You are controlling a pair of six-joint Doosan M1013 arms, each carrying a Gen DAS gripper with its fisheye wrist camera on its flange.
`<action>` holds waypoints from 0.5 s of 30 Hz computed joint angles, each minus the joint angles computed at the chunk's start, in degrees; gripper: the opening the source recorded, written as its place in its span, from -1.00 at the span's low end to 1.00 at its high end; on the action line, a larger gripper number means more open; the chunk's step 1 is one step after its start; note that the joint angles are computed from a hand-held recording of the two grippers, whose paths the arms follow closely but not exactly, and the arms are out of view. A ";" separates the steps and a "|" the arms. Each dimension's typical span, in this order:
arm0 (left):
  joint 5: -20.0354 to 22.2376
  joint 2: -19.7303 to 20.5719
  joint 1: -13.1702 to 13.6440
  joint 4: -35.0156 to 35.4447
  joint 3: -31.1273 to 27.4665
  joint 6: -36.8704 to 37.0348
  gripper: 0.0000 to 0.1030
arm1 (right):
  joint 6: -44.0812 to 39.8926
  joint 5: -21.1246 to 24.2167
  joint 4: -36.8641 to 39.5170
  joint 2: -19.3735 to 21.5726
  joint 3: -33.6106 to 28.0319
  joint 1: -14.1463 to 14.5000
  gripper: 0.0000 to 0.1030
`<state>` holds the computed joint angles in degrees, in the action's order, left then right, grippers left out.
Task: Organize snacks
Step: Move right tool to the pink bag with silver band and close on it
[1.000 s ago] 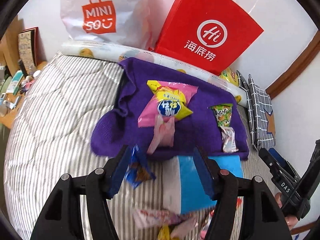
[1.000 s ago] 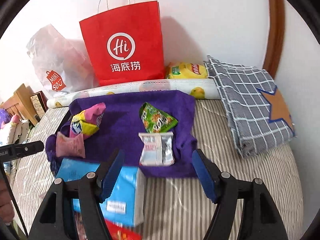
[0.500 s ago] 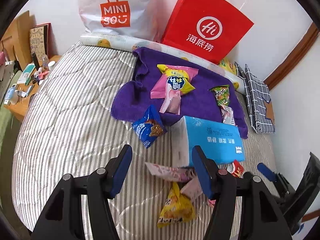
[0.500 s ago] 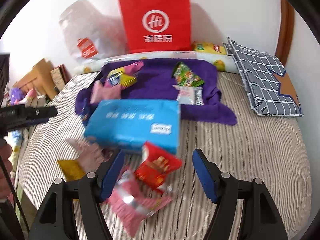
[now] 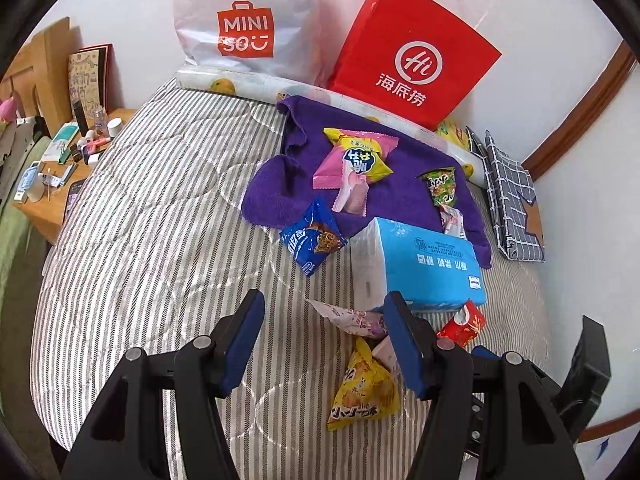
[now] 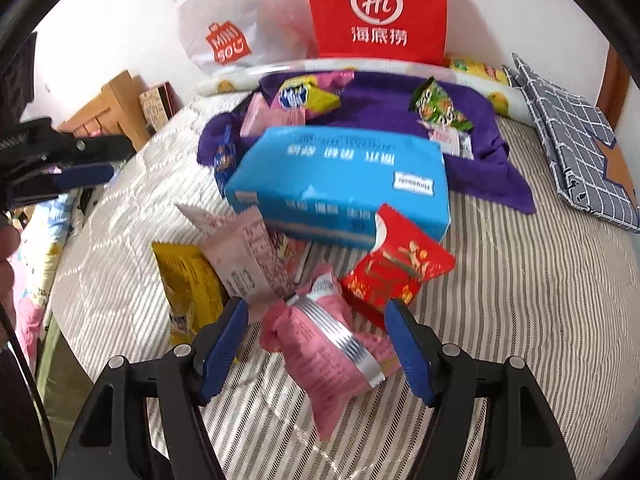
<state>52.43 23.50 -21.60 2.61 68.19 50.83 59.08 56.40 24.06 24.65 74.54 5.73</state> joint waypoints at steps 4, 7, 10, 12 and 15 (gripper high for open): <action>0.24 0.01 -0.10 0.26 -0.04 0.16 0.17 | -1.39 2.01 -0.34 -0.05 0.27 -0.21 0.35; 0.78 0.32 -0.13 0.22 -0.36 0.12 0.17 | -2.76 2.23 -0.55 -0.53 1.03 -0.36 0.35; 1.01 0.62 -0.17 -0.23 -0.63 0.46 0.17 | -3.74 1.77 -0.65 -1.01 1.84 -0.37 0.35; 1.13 0.83 -0.31 -0.22 -0.84 0.67 0.17 | -3.80 0.90 -1.61 -1.10 2.17 -0.10 0.35; 1.29 0.99 -0.49 0.15 -0.88 0.60 0.17 | -2.10 0.14 -4.86 -0.77 2.21 0.50 0.35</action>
<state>53.72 24.49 -22.08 2.76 67.31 51.43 56.98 56.54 19.20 23.88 76.75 6.23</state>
